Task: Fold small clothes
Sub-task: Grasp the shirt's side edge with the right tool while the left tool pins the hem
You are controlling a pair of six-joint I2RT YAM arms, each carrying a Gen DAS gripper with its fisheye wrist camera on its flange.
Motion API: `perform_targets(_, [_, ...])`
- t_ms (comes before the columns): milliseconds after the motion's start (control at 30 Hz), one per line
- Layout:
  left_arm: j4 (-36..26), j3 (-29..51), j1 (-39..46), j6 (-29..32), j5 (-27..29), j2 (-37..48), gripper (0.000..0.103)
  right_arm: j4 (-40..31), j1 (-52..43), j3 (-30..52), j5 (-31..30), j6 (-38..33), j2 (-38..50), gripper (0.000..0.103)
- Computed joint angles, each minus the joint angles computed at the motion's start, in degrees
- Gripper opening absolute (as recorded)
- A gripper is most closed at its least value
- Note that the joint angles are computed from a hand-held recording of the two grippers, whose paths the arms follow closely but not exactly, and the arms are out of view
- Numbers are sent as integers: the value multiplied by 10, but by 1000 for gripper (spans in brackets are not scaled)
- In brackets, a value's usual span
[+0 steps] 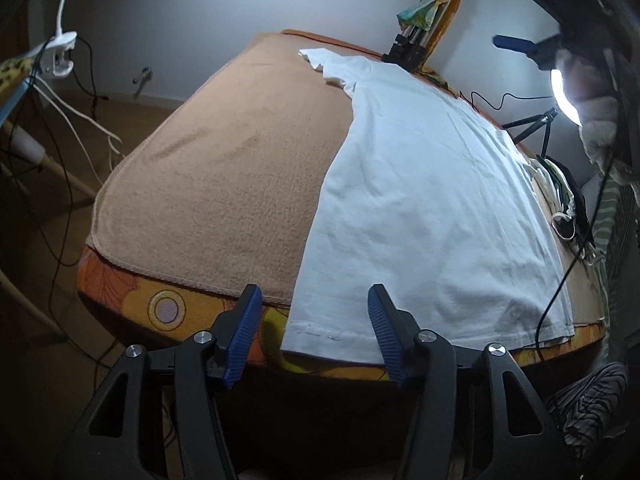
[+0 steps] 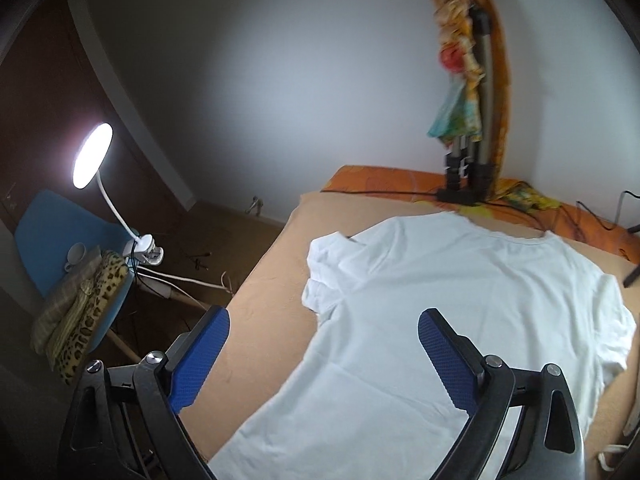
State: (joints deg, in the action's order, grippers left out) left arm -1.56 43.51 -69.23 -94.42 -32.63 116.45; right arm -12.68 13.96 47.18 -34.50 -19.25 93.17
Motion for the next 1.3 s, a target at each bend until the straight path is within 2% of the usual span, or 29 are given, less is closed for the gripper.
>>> perform_targets(33, [5,-2,-1,-1,3,1,46,7,16,6,8,9,12,97])
perform_targets(200, [29,-8,2,5,12,12,45,46,77,48,46,50,88,97])
perform_targets(267, [42,-14,4,11,13,10,40,58,95,69,61,63,121,96])
perform_targets(333, [70,-28,6,10,13,7,39,65,113,91,75,70,152,91])
perform_targets(500, [95,-36,14,25,16,6,35,72,153,158,115,83,233,88])
perform_targets(633, [153,-63,24,28,18,4,14,61,175,224,116,109,304,84])
perform_targets(767, [236,-94,30,36,18,6,7,46,202,287,141,114,370,81])
perform_targets(1000, [281,-102,34,52,17,8,4,19,229,391,190,118,460,72])
perform_targets(1300, [298,-96,40,73,20,6,3,-8,249,460,244,91,506,60])
